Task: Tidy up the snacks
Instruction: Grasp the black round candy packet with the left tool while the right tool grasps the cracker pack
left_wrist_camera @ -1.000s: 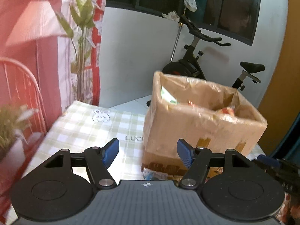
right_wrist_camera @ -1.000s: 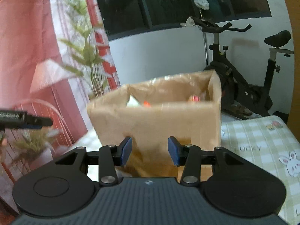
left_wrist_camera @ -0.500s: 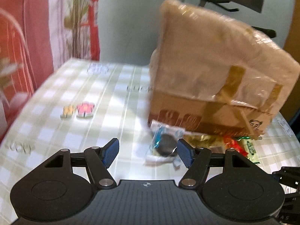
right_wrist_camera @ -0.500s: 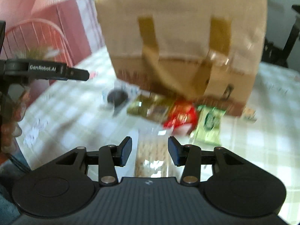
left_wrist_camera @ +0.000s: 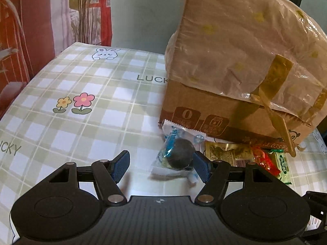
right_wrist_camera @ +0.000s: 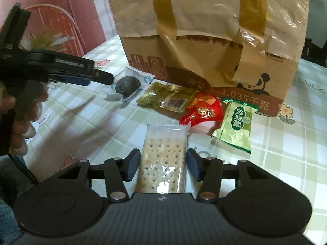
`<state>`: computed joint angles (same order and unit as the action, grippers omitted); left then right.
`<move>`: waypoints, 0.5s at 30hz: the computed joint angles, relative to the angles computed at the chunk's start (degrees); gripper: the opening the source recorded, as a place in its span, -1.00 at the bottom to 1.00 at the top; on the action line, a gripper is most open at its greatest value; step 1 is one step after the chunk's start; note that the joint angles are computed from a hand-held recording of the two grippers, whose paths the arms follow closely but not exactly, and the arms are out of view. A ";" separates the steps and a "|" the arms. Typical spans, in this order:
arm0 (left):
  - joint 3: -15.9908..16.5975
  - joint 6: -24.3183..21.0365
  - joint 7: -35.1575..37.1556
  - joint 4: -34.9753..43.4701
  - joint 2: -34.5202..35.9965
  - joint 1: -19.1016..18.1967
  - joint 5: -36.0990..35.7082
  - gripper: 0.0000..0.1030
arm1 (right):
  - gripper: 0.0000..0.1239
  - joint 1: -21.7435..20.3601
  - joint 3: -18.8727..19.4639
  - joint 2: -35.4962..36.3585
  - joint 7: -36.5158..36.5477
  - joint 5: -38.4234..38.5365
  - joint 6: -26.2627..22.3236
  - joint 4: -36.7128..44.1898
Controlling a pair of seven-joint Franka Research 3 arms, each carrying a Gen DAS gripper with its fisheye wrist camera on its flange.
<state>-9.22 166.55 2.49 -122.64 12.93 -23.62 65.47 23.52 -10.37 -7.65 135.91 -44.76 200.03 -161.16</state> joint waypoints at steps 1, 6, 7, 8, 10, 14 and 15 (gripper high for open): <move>-0.25 -0.34 0.61 0.40 0.34 0.00 -0.78 0.37 | -0.15 0.60 -1.82 0.68 2.02 -3.25 1.07 0.58; -1.51 -1.98 9.05 3.11 2.68 -0.32 -6.93 0.39 | -0.15 -1.66 -4.63 3.84 16.53 -23.37 4.05 6.12; -1.42 -2.53 10.52 3.95 3.40 -0.68 -7.60 0.39 | -0.15 -2.40 -4.41 4.35 18.35 -26.35 4.48 7.17; -1.07 -2.87 11.17 4.76 4.13 -1.18 -7.77 0.39 | -0.15 -3.16 -3.98 4.79 19.32 -28.13 4.93 7.88; -0.77 -3.48 12.98 6.16 5.58 -1.74 -9.14 0.39 | -0.16 -4.77 -3.06 5.38 21.27 -30.86 5.84 8.88; -0.56 -5.39 16.73 8.05 7.64 -2.65 -13.22 0.38 | -0.17 -7.93 -0.66 4.79 20.34 -29.84 6.23 7.80; 0.02 -5.50 16.54 8.18 7.87 -3.21 -12.96 0.35 | -0.17 -8.70 0.03 4.48 19.33 -28.55 6.43 7.06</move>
